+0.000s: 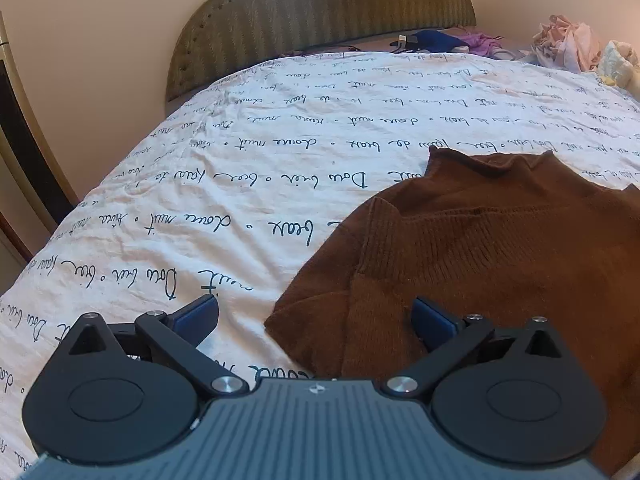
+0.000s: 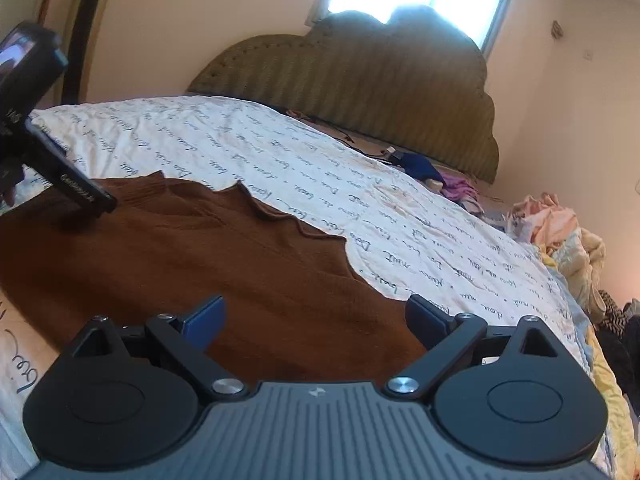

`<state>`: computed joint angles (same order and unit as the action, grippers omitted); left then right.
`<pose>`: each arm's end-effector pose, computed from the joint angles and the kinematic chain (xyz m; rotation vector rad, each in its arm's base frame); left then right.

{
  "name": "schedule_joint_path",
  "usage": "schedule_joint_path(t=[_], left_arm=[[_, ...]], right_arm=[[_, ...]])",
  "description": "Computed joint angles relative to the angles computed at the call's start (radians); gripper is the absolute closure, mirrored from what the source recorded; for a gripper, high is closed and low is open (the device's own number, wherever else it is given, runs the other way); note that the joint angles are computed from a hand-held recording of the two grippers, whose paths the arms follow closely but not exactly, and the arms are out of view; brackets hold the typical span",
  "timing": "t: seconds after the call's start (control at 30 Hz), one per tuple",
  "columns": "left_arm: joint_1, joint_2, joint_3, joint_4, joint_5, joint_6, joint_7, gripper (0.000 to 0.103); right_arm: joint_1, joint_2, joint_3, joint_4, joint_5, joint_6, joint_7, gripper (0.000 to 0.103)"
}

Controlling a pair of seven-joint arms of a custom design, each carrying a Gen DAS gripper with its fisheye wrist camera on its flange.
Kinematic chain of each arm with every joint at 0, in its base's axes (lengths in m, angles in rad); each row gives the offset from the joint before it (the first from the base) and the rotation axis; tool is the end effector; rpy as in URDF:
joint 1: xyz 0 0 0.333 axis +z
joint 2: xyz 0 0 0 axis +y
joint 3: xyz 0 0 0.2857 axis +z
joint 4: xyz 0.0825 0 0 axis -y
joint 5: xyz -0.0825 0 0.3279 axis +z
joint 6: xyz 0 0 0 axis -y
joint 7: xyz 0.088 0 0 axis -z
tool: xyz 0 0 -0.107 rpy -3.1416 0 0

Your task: Fold small clothes

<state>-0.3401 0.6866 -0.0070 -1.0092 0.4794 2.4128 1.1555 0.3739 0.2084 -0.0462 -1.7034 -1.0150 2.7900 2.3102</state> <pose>0.6760 -0.2397 0.5204 -1.5486 1.8370 -0.6067 0.5620 0.2349 0.5423 -1.9388 1.2709 -1.1588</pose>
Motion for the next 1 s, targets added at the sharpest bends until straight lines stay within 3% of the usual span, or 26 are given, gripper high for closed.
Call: schedule_joint_path(t=[0.17,0.27,0.43,0.53,0.67,1.0], left_arm=[[0.007,-0.002,-0.003,0.024,-0.013,-0.025,0.043,0.000],[0.007,-0.006,0.002,0.025,-0.008,-0.031,0.032,0.000],[0.015,-0.025,-0.003,-0.003,-0.011,-0.018,0.020,0.000],[0.015,-0.028,-0.002,-0.007,-0.008,-0.018,0.011,0.000],[0.015,-0.024,-0.004,0.001,-0.008,-0.024,0.009,0.000],[0.020,-0.017,-0.006,0.019,-0.021,-0.041,0.005,0.000]], right_arm=[[0.072,0.003,-0.006,0.007,-0.335,-0.051,0.135,0.006],[0.066,0.013,0.016,0.018,-0.387,-0.041,0.161,0.006],[0.042,0.029,0.034,0.019,-0.328,0.038,0.069,0.006],[0.033,0.041,0.047,0.008,-0.202,0.075,-0.046,0.006],[0.075,0.066,0.028,0.033,-0.129,0.019,-0.082,0.006],[0.135,0.079,0.014,0.028,-0.117,0.038,-0.125,0.006]])
